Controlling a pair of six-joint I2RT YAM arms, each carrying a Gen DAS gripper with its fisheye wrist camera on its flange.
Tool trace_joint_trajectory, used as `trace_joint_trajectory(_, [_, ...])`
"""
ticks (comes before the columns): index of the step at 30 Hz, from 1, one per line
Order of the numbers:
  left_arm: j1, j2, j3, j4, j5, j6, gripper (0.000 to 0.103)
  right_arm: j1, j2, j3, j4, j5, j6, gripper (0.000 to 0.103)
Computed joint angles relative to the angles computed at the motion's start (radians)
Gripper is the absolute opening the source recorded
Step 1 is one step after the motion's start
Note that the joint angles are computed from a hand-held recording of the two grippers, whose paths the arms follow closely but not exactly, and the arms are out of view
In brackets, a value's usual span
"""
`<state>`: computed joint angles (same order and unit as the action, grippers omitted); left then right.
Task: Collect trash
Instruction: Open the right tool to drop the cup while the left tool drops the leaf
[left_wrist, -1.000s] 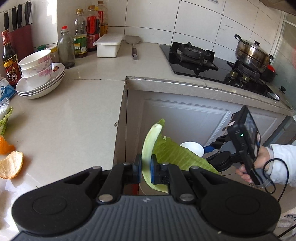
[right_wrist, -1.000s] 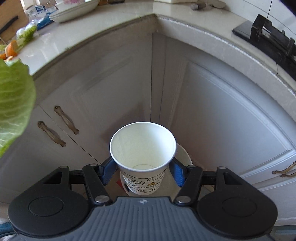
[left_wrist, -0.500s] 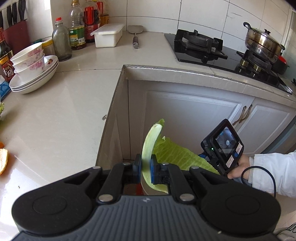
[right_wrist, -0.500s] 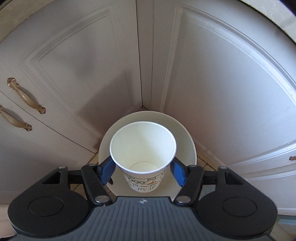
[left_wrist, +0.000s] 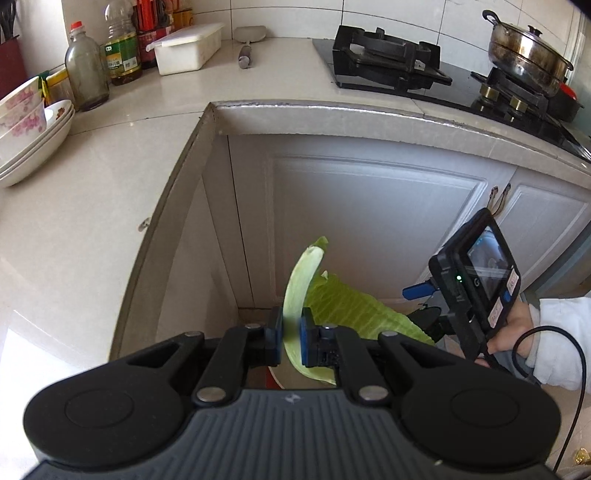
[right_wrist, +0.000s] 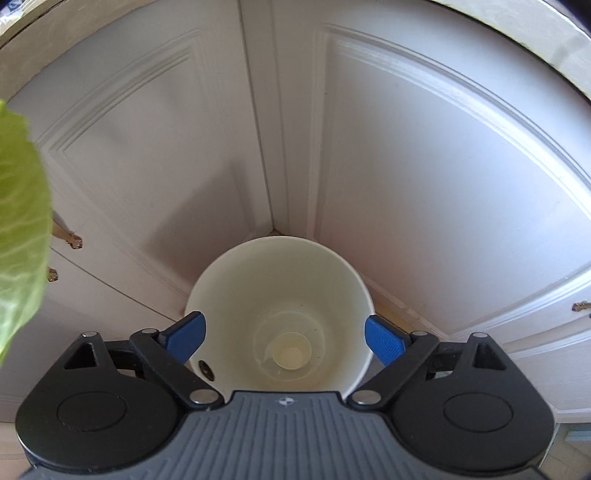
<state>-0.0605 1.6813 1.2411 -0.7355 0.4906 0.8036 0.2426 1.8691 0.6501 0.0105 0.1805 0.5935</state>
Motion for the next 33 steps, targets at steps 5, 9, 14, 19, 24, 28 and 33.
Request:
trace_joint_trajectory(5, [-0.07, 0.014, -0.07, 0.115, -0.048, -0.085, 0.007, -0.015, -0.025, -0.054, 0.015, 0.002, 0.006, 0.096])
trace_joint_trajectory(9, [-0.128, 0.057, -0.125, 0.237, -0.102, -0.16, 0.007, -0.023, -0.054, -0.122, 0.04, 0.002, 0.023, 0.096])
trace_joint_trajectory(14, [-0.205, 0.19, -0.156, 0.407, -0.207, -0.234, 0.007, -0.01, -0.109, -0.204, 0.055, 0.012, 0.066, 0.096])
trace_joint_trajectory(19, [-0.278, 0.362, -0.14, 0.518, -0.285, -0.272, 0.007, 0.05, -0.197, -0.261, 0.036, 0.053, 0.124, 0.096])
trace_joint_trajectory(24, [-0.33, 0.488, -0.104, 0.559, -0.319, -0.306, 0.014, 0.111, -0.337, -0.281, -0.071, 0.106, 0.164, 0.097])
trace_joint_trajectory(28, [-0.351, 0.522, -0.092, 0.566, -0.317, -0.295, 0.035, 0.147, -0.409, -0.279, -0.129, 0.144, 0.202, 0.102])
trace_joint_trajectory(33, [-0.337, 0.457, -0.139, 0.574, -0.285, -0.296, 0.062, 0.153, -0.444, -0.271, -0.162, 0.161, 0.202, 0.102])
